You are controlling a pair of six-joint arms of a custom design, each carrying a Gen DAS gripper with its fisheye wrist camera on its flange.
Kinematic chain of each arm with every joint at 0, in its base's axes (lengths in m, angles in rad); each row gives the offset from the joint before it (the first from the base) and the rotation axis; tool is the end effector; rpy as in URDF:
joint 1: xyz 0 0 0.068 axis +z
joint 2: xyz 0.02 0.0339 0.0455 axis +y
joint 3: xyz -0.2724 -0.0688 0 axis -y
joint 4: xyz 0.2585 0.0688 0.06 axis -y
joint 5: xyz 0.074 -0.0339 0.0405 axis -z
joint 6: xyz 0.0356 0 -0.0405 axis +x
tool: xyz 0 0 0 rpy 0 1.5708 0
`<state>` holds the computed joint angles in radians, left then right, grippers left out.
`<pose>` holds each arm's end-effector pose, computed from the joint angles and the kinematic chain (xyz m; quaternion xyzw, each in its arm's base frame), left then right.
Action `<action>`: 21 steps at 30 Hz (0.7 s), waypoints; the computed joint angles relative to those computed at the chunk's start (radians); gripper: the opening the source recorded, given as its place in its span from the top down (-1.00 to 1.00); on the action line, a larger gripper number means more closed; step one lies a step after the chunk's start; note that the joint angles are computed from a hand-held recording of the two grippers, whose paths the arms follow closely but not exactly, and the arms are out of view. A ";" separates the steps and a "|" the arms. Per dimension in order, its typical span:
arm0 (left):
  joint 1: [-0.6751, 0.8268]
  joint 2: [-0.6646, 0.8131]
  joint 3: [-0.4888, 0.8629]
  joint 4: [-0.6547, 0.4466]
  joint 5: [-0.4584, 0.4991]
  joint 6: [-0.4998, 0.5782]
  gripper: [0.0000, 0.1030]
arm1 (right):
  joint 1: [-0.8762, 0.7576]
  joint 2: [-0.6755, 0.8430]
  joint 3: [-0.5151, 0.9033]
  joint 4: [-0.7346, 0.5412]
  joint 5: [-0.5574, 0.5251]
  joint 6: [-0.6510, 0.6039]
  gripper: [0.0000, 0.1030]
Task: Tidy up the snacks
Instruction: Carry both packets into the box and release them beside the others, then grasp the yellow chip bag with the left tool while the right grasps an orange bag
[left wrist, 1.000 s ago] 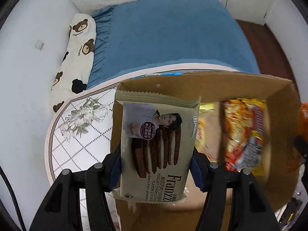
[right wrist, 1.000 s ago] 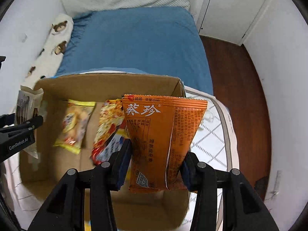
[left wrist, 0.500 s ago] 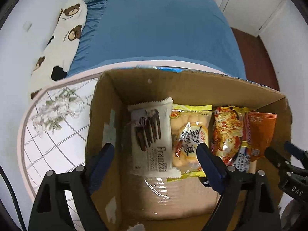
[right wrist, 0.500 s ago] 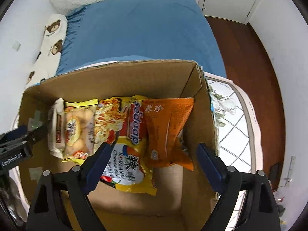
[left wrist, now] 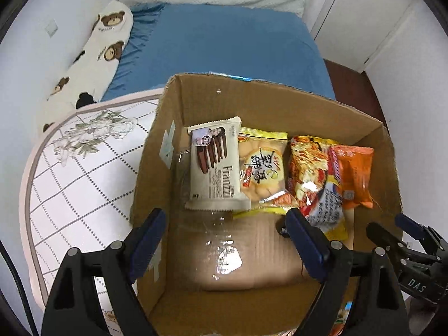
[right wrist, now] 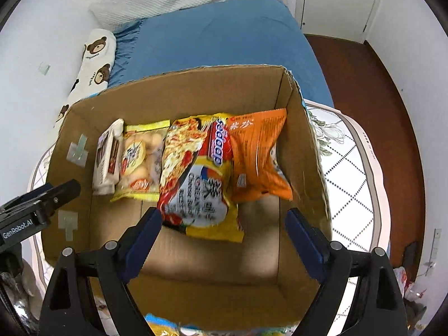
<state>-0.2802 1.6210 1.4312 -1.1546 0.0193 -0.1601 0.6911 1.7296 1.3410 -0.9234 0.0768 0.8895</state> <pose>0.3106 -0.0901 0.2889 0.0607 0.9917 -0.0340 0.1081 0.2738 0.2229 0.2342 0.1031 0.9855 0.0648 0.1178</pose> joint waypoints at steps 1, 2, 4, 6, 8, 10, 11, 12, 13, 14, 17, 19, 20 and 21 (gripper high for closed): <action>-0.006 -0.029 -0.013 -0.002 0.000 0.003 -0.69 | 0.015 -0.019 -0.010 -0.001 0.008 0.011 -0.78; -0.012 -0.062 -0.029 -0.003 -0.001 0.002 -0.69 | 0.025 -0.033 -0.018 0.000 0.014 0.019 -0.78; -0.024 -0.121 -0.051 -0.006 -0.008 0.002 -0.69 | 0.056 -0.074 -0.036 -0.010 0.036 0.044 -0.78; -0.033 -0.173 -0.065 -0.017 -0.013 0.002 -0.69 | 0.090 -0.110 -0.045 -0.031 0.064 0.065 -0.78; -0.045 -0.224 -0.075 -0.030 -0.016 0.000 -0.69 | 0.129 -0.144 -0.046 -0.058 0.094 0.093 -0.78; -0.059 -0.278 -0.081 -0.048 -0.021 -0.004 -0.69 | 0.166 -0.174 -0.041 -0.086 0.122 0.120 -0.78; -0.067 -0.299 -0.081 -0.058 -0.023 -0.006 -0.69 | 0.186 -0.188 -0.036 -0.100 0.138 0.134 -0.78; -0.081 -0.329 -0.079 -0.072 -0.031 -0.009 -0.69 | 0.216 -0.206 -0.027 -0.122 0.163 0.156 -0.78; -0.089 -0.348 -0.076 -0.082 -0.034 -0.010 -0.69 | 0.237 -0.218 -0.018 -0.139 0.181 0.172 -0.78; -0.097 -0.368 -0.074 -0.092 -0.035 -0.012 -0.69 | 0.256 -0.230 -0.011 -0.153 0.194 0.188 -0.78; -0.117 -0.430 -0.063 -0.129 -0.029 -0.029 -0.69 | 0.327 -0.264 0.017 -0.203 0.238 0.261 -0.78; -0.138 -0.471 -0.053 -0.158 -0.040 -0.043 -0.69 | 0.386 -0.277 0.048 -0.245 0.275 0.312 -0.78; -0.145 -0.490 -0.044 -0.176 -0.039 -0.048 -0.69 | 0.415 -0.280 0.064 -0.265 0.292 0.337 -0.78; -0.149 -0.502 -0.039 -0.188 -0.039 -0.054 -0.69 | 0.441 -0.280 0.081 -0.283 0.306 0.358 -0.78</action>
